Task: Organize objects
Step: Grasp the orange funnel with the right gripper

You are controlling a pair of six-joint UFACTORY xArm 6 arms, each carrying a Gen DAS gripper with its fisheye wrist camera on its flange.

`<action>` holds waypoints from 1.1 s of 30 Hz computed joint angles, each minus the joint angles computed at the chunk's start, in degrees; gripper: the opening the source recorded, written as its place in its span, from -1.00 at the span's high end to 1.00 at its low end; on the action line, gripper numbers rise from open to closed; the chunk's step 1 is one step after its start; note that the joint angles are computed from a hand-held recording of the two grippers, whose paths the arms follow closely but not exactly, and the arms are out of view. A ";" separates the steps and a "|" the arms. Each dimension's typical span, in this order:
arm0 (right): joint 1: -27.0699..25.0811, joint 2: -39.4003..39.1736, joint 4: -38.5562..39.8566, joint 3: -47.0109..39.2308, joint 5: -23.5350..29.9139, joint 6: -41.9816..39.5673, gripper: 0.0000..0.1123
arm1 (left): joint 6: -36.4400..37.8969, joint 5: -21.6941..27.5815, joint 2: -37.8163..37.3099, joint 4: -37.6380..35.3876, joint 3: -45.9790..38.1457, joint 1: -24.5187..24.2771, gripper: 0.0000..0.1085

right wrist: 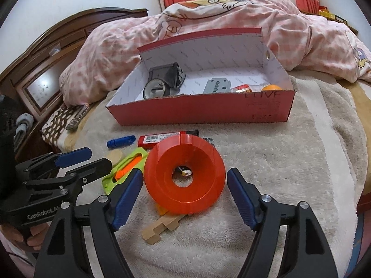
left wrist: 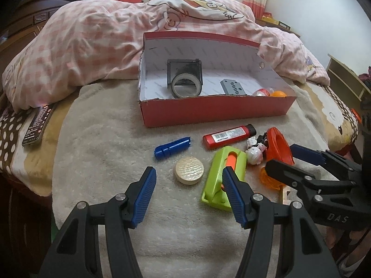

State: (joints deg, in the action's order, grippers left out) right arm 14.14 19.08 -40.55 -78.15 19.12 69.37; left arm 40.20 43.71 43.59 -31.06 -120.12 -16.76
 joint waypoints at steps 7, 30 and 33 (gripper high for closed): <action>-0.08 1.46 5.78 -1.40 0.87 -4.57 -0.36 | 3.09 -0.15 -1.17 -1.56 1.89 -0.35 -0.10; -0.02 -5.44 -4.85 4.99 5.26 7.57 -0.27 | 15.14 2.49 -5.71 -8.17 8.62 -1.52 -0.10; -0.35 -5.93 -4.89 5.77 5.22 8.06 -0.27 | 17.95 0.77 -7.06 -8.90 10.88 -2.22 -0.10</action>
